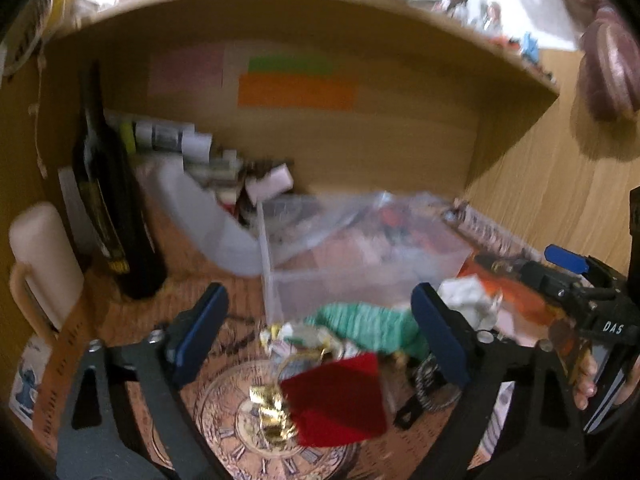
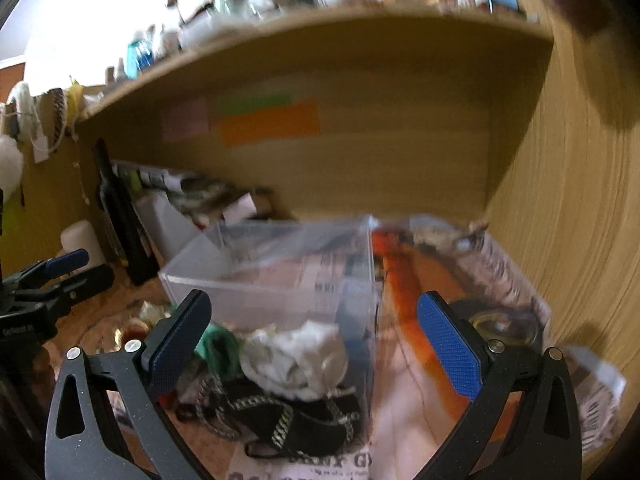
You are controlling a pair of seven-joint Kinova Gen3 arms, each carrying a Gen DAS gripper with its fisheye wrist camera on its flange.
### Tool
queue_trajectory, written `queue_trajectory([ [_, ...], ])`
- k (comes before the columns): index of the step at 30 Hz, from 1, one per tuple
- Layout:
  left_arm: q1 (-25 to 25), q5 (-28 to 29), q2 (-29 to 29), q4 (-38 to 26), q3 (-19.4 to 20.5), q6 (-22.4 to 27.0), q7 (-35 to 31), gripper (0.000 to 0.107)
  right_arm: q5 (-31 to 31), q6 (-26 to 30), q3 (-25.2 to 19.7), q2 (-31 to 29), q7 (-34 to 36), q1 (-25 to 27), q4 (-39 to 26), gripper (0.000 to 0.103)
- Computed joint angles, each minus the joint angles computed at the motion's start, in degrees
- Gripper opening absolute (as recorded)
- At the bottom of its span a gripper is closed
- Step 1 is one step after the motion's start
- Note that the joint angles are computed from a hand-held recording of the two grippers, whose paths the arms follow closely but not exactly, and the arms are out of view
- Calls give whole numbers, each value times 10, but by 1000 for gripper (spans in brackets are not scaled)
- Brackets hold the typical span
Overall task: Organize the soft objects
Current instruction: 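Grasp the floral scrunchie with the left gripper while the right gripper grasps the white cloth, then carry both items into the clear box and open both grippers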
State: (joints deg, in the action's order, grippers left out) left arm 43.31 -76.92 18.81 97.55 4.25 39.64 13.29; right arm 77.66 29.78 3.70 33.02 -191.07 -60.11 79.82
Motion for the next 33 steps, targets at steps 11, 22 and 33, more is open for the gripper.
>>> queue_trajectory([
  [11,-19,105,11,16,-23,-60,-58,91,-201,-38,-43,26,210,65,-38,81],
  [22,-66,230,34,-22,-42,-136,-186,74,-362,-32,-87,64,397,119,-109,63],
  [33,-45,322,44,-15,-104,-199,-266,31,-447,-66,-39,66,463,103,-107,21],
])
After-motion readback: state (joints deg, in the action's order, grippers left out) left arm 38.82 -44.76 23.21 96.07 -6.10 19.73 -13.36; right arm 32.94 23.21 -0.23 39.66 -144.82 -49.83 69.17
